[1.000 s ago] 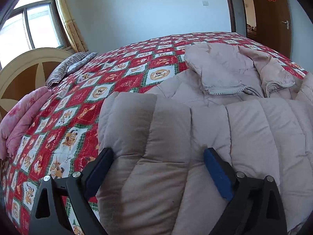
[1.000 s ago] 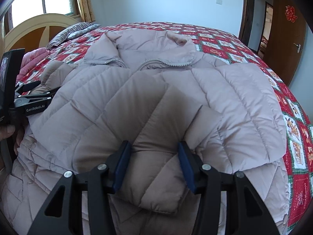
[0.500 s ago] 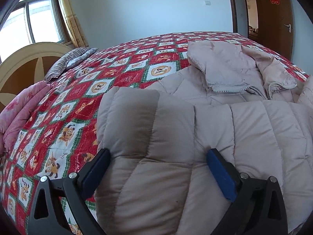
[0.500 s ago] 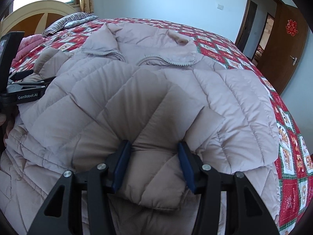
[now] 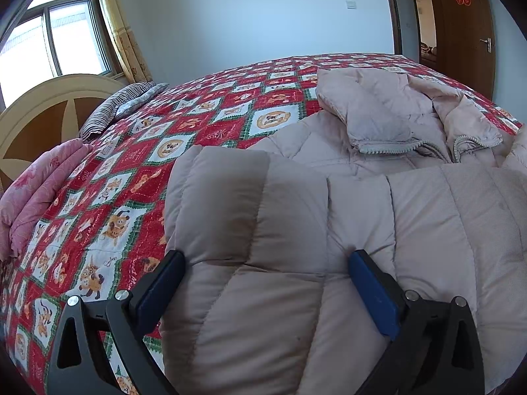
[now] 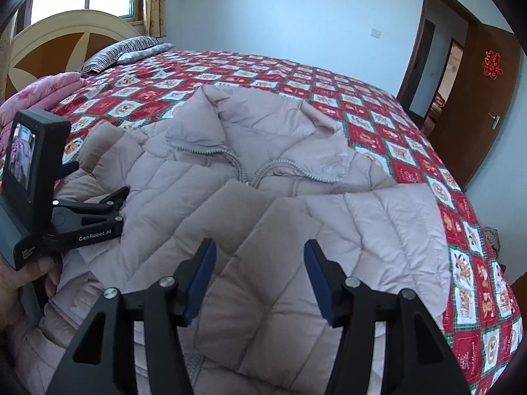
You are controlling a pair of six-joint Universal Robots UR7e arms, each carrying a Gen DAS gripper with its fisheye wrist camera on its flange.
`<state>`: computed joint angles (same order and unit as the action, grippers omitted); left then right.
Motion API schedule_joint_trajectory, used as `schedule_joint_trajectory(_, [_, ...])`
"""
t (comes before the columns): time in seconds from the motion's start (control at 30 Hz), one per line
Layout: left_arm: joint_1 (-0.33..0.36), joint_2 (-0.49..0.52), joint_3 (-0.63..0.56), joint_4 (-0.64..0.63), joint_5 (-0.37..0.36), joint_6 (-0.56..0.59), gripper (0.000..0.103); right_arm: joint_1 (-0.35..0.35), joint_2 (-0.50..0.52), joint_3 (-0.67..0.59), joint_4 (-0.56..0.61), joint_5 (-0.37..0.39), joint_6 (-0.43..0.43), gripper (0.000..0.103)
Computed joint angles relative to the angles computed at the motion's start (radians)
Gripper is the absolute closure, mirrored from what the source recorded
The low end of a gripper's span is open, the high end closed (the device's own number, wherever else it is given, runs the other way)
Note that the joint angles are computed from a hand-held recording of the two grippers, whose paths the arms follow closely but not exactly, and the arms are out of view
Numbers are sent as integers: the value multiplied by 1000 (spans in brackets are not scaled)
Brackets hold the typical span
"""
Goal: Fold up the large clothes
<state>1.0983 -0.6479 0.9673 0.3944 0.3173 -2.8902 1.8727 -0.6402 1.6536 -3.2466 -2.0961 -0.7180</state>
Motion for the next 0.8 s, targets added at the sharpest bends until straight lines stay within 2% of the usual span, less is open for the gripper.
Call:
schedule_joint_trajectory(0.1, [0,0,-1,1,0,-1,2,-13,26,-29,41,-16,17,45])
schedule_joint_trajectory(0.4, [1,3,-7,4,-3,2,2,-60,37,6,-31,31,-11,42])
schedule_joint_trajectory(0.5, [1,5,-10,6,-5,3,1,-56,50,12,-71,21,-28,41])
schedule_joint_trajectory(0.8, [3,15,-25,20,-9,-1,1,-65,50,10,-66,40,-20,41])
